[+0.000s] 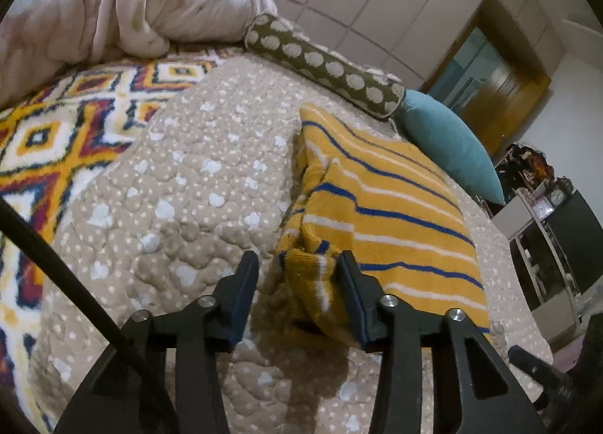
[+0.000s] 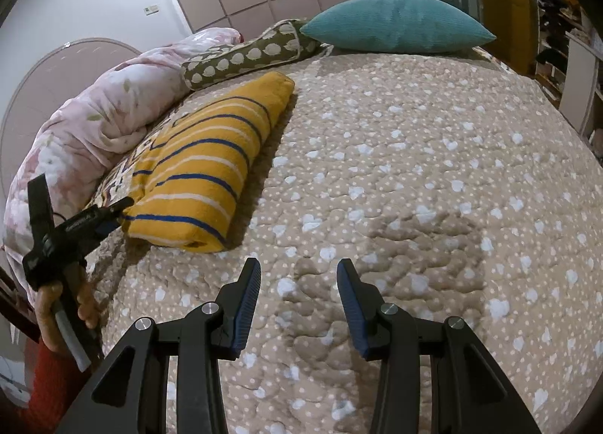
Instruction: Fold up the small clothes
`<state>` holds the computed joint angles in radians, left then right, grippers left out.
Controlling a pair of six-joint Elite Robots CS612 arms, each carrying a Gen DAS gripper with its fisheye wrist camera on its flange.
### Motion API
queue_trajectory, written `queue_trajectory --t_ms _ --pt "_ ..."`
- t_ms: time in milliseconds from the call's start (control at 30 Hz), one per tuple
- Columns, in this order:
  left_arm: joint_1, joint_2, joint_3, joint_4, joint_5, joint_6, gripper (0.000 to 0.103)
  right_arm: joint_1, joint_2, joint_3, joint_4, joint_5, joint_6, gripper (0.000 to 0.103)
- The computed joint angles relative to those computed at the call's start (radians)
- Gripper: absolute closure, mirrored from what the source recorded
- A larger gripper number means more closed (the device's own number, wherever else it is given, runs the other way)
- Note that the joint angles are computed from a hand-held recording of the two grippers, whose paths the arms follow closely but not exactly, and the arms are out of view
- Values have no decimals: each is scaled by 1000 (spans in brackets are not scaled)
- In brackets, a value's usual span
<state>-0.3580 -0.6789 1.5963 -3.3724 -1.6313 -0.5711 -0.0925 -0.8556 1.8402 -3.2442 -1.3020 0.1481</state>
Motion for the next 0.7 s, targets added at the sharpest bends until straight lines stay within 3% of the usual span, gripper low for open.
queue_trajectory --t_ms 67,133,200,333,433,533,600,700 --pt "-1 0 4 -13 -1 3 52 -3 10 -26 10 41 16 51" --pt "1 -1 8 -24 -14 9 50 -4 27 -68 27 88 23 32" --pt "5 -1 11 -40 -45 14 43 1 54 -131 62 111 39 30" --pt "5 -2 10 -30 -82 42 42 5 136 -288 195 226 126 30" --pt "0 -3 7 -12 -88 64 42 22 187 -377 272 263 158 29" --pt "1 0 3 -5 -103 64 42 53 214 -437 338 215 146 14" --pt "7 4 -2 -5 -134 52 42 70 222 -457 361 167 133 11" --pt "12 11 -14 2 -178 30 42 80 228 -474 382 136 132 14"
